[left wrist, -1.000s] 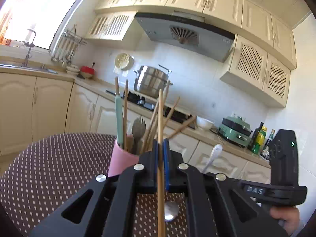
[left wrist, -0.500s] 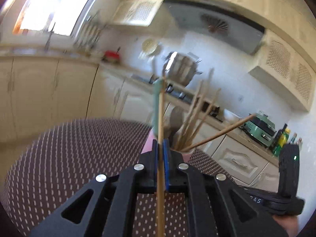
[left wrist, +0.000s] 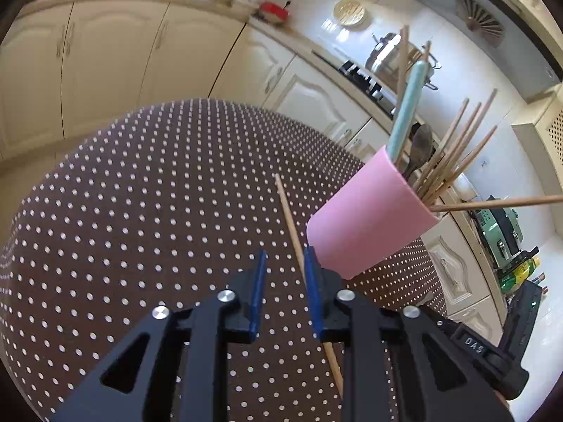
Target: Organize utensils
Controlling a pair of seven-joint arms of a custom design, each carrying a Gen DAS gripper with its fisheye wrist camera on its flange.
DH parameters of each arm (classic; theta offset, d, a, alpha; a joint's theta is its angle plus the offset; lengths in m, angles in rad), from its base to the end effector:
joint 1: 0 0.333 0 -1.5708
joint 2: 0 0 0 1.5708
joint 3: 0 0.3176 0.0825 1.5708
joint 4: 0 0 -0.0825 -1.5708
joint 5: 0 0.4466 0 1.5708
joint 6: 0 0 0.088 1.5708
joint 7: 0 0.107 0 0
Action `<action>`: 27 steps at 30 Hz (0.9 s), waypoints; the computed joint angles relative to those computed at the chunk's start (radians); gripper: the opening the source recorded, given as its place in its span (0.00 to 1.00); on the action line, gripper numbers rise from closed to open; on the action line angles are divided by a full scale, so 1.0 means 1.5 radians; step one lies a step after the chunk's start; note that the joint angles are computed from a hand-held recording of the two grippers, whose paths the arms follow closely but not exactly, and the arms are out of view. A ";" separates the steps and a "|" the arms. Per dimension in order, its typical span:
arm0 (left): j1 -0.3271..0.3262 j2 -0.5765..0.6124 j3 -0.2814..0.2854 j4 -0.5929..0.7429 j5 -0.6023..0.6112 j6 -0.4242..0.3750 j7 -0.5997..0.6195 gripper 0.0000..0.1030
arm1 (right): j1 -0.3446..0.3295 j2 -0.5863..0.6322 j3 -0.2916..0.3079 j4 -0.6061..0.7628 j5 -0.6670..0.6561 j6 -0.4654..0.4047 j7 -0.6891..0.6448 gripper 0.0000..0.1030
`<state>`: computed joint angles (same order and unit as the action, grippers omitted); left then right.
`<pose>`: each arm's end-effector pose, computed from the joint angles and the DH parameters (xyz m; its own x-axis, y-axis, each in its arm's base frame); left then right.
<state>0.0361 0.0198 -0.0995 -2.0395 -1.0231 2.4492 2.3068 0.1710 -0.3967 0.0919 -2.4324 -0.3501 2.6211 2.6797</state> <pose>0.6427 -0.0411 0.4469 -0.2597 -0.8112 0.5239 -0.8332 -0.0859 -0.5462 0.5013 0.1450 0.4883 -0.4596 -0.8393 -0.2904 -0.6577 0.5414 -0.5238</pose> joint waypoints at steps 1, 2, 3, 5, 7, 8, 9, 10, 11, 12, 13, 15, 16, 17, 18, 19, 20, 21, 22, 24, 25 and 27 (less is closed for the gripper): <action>-0.001 0.007 0.000 0.007 0.025 -0.005 -0.019 0.32 | 0.001 0.014 -0.003 0.013 0.002 -0.013 -0.010 0.53; -0.003 0.015 -0.002 0.016 0.048 -0.012 -0.031 0.33 | -0.001 0.026 -0.001 0.025 0.001 -0.024 -0.010 0.52; -0.004 0.023 -0.003 0.025 0.072 -0.017 -0.041 0.33 | -0.002 0.040 -0.001 0.038 0.000 -0.035 -0.009 0.52; -0.003 0.035 -0.006 0.039 0.089 -0.027 -0.064 0.34 | -0.007 0.068 0.005 0.075 -0.021 -0.072 -0.009 0.51; -0.004 0.047 -0.010 0.054 0.117 -0.044 -0.076 0.40 | -0.005 0.093 0.006 0.107 -0.037 -0.109 -0.013 0.47; -0.007 0.054 -0.012 0.060 0.143 -0.049 -0.090 0.40 | -0.004 0.112 0.010 0.132 -0.055 -0.141 -0.019 0.42; -0.008 0.057 -0.015 0.063 0.154 -0.049 -0.097 0.40 | -0.001 0.129 0.014 0.155 -0.076 -0.171 -0.022 0.39; -0.008 0.056 -0.019 0.061 0.144 -0.042 -0.088 0.40 | 0.003 0.138 0.012 0.166 -0.088 -0.185 -0.026 0.34; -0.007 0.057 -0.021 0.064 0.144 -0.049 -0.080 0.40 | 0.008 0.143 0.008 0.171 -0.090 -0.188 -0.037 0.30; -0.008 0.062 -0.021 0.071 0.156 -0.059 -0.082 0.40 | 0.012 0.144 0.002 0.171 -0.088 -0.182 -0.052 0.28; -0.010 0.063 -0.023 0.072 0.165 -0.056 -0.084 0.40 | 0.014 0.141 -0.005 0.162 -0.084 -0.171 -0.063 0.27; -0.021 0.066 -0.028 0.073 0.207 -0.031 -0.096 0.40 | 0.018 0.134 -0.017 0.153 -0.064 -0.154 -0.098 0.21; -0.026 0.064 -0.029 0.072 0.228 -0.021 -0.099 0.40 | 0.020 0.121 -0.021 0.138 -0.051 -0.144 -0.113 0.16; -0.032 0.063 -0.031 0.071 0.253 -0.012 -0.106 0.40 | 0.021 0.115 -0.026 0.131 -0.035 -0.136 -0.129 0.11; -0.037 0.062 -0.032 0.069 0.278 0.000 -0.105 0.40 | 0.023 0.107 -0.034 0.120 -0.009 -0.120 -0.152 0.09; -0.044 0.061 -0.033 0.064 0.314 0.018 -0.109 0.36 | 0.024 0.099 -0.039 0.111 0.012 -0.111 -0.171 0.07; -0.049 0.059 -0.031 0.055 0.346 0.039 -0.118 0.32 | 0.027 0.093 -0.045 0.102 0.038 -0.098 -0.194 0.07; -0.054 0.060 -0.033 0.055 0.363 0.051 -0.128 0.28 | 0.028 0.088 -0.048 0.097 0.055 -0.093 -0.211 0.07; -0.055 0.059 -0.034 0.052 0.370 0.060 -0.129 0.25 | 0.027 0.085 -0.047 0.094 0.065 -0.092 -0.221 0.07; -0.051 0.062 -0.036 0.056 0.358 0.053 -0.116 0.16 | 0.028 0.075 -0.044 0.085 0.083 -0.092 -0.237 0.07; -0.046 0.060 -0.036 0.056 0.342 0.040 -0.104 0.09 | 0.030 0.070 -0.043 0.082 0.091 -0.094 -0.245 0.07; -0.036 0.042 -0.031 0.042 0.320 0.014 -0.088 0.08 | 0.036 0.056 -0.039 0.071 0.108 -0.099 -0.261 0.07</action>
